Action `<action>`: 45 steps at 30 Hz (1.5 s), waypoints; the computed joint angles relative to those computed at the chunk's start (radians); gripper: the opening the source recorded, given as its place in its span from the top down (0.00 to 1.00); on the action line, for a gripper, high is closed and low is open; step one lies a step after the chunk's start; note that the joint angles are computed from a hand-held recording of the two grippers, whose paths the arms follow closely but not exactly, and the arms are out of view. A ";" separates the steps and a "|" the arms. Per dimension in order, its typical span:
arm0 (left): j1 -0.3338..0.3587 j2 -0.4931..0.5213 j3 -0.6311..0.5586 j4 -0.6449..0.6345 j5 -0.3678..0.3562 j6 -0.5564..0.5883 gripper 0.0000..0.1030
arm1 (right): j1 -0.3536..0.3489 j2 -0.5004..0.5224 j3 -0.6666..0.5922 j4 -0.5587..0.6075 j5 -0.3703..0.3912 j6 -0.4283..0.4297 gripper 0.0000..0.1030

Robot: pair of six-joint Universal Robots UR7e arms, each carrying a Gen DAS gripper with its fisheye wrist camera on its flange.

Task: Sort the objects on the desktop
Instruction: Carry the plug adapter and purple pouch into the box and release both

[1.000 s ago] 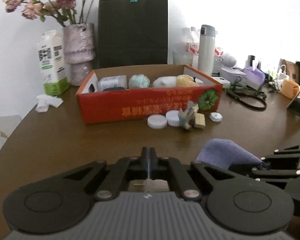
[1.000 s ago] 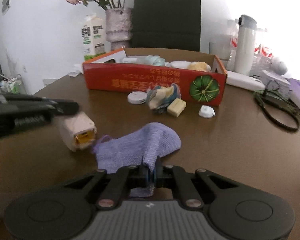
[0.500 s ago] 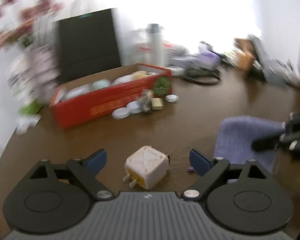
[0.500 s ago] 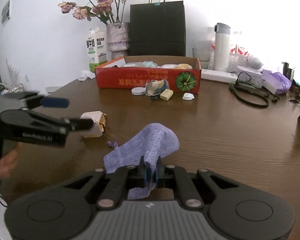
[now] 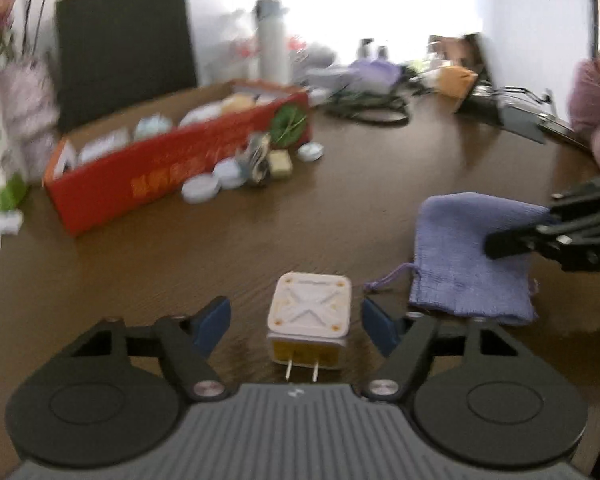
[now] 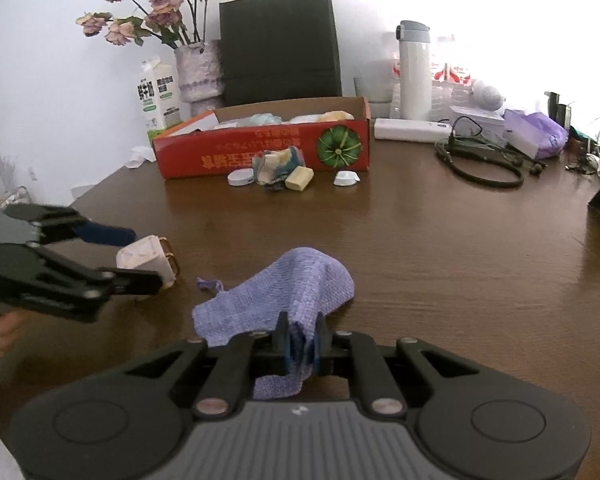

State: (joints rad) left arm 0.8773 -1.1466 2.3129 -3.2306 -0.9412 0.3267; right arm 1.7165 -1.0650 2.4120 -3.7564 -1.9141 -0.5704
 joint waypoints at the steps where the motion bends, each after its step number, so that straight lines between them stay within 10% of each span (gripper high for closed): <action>1: 0.006 0.003 -0.011 0.024 -0.015 -0.029 0.62 | 0.001 0.004 -0.006 0.002 0.003 0.000 0.91; 15: -0.285 -0.086 0.228 -0.057 0.333 -0.592 0.62 | 0.084 -0.012 0.053 -0.094 0.030 -0.051 0.96; 22: -0.415 -0.158 0.272 -0.011 0.424 -0.648 0.62 | 0.128 -0.085 0.096 -0.126 0.078 -0.013 0.96; 33: -0.187 0.009 -0.103 -0.209 0.335 -0.186 0.62 | 0.138 -0.010 -0.263 0.118 0.107 -0.007 0.96; 45: 0.092 0.310 -0.757 0.223 0.228 -0.200 0.62 | 0.058 0.398 -1.046 0.767 0.081 0.408 0.95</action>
